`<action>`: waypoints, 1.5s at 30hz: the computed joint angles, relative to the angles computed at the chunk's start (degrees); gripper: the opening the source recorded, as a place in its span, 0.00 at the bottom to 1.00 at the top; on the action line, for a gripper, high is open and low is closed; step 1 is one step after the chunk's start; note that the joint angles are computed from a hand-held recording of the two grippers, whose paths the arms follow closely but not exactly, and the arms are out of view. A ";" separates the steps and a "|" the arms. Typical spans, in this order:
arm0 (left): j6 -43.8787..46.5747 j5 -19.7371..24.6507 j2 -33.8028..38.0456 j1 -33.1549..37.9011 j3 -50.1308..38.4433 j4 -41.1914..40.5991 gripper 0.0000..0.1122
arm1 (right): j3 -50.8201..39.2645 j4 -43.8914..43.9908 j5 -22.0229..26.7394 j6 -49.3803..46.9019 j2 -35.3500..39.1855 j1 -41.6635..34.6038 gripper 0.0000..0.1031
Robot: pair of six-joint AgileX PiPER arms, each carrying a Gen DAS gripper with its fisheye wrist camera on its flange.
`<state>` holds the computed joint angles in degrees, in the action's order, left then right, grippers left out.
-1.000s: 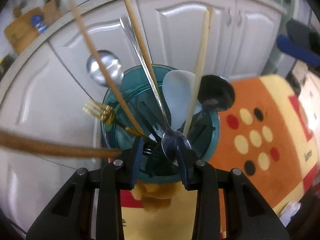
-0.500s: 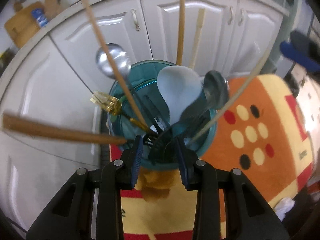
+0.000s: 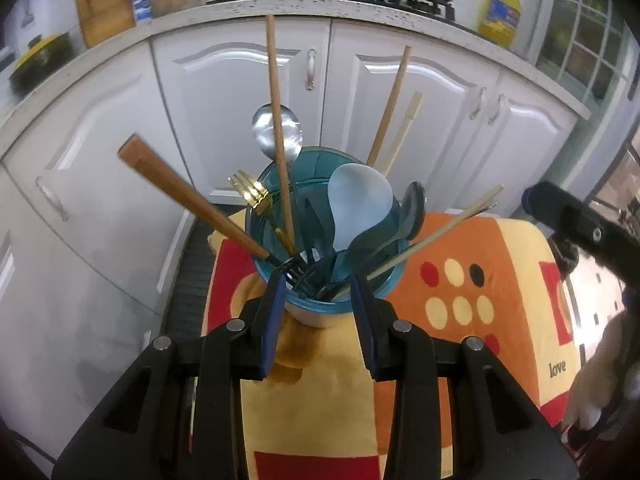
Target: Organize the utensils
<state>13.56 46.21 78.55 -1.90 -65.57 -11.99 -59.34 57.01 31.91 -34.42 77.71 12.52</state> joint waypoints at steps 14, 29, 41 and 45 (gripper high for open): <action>-7.18 -3.81 -7.25 -0.28 5.15 4.02 0.29 | -0.24 -39.98 -5.97 33.41 -5.27 13.52 0.51; -14.10 -2.81 -14.31 -1.12 6.14 10.55 0.29 | -2.60 -64.24 -2.42 57.14 -4.88 22.97 0.62; -15.12 -3.41 -16.56 -0.89 6.23 12.00 0.29 | -4.18 -67.79 -1.12 61.10 -4.73 24.43 0.63; -16.27 -3.79 -17.17 -1.23 6.67 12.94 0.29 | -4.84 -67.70 -0.78 60.90 -4.29 24.62 0.64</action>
<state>-2.71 42.42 61.38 -3.13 -58.91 0.95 -64.17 -10.70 31.13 26.48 73.42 37.14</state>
